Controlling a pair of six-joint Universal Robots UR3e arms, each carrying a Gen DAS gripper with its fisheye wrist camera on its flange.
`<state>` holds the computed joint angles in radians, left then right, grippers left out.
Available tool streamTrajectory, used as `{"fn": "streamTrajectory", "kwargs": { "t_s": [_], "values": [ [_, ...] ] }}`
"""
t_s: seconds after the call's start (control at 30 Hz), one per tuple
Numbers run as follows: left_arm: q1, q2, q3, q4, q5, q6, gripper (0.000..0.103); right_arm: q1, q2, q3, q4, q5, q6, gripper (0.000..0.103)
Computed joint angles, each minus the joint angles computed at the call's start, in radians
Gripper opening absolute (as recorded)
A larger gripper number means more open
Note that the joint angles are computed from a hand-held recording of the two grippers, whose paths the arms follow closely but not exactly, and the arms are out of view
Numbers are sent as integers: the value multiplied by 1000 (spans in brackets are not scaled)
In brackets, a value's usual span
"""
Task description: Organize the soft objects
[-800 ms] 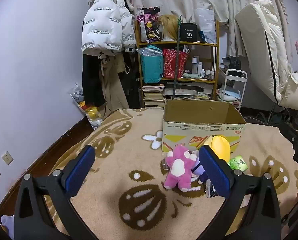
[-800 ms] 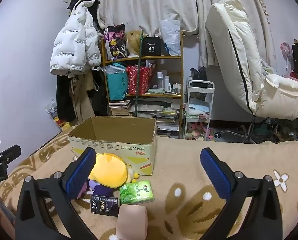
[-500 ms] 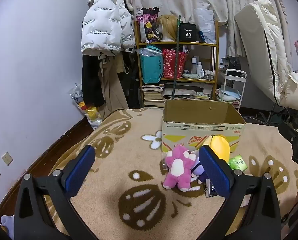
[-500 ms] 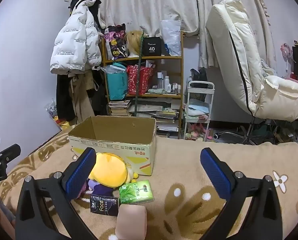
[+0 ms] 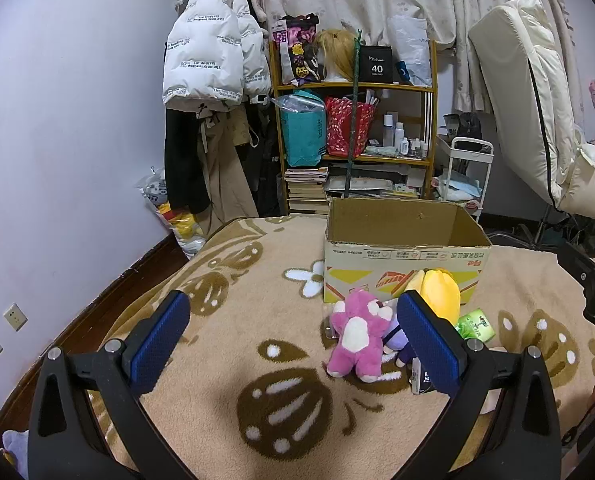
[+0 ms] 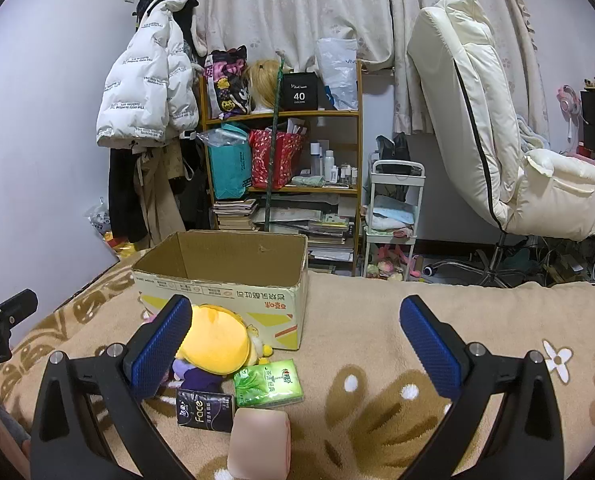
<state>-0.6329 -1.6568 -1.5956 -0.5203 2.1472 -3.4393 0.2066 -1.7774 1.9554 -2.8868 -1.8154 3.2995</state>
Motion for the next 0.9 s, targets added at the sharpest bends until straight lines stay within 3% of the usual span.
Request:
{"fn": "streamTrajectory", "kwargs": {
  "t_s": [0.9],
  "values": [
    [-15,16,-26,42,25,5,102,-23,-14,12,1,20,-5,103]
  ]
}}
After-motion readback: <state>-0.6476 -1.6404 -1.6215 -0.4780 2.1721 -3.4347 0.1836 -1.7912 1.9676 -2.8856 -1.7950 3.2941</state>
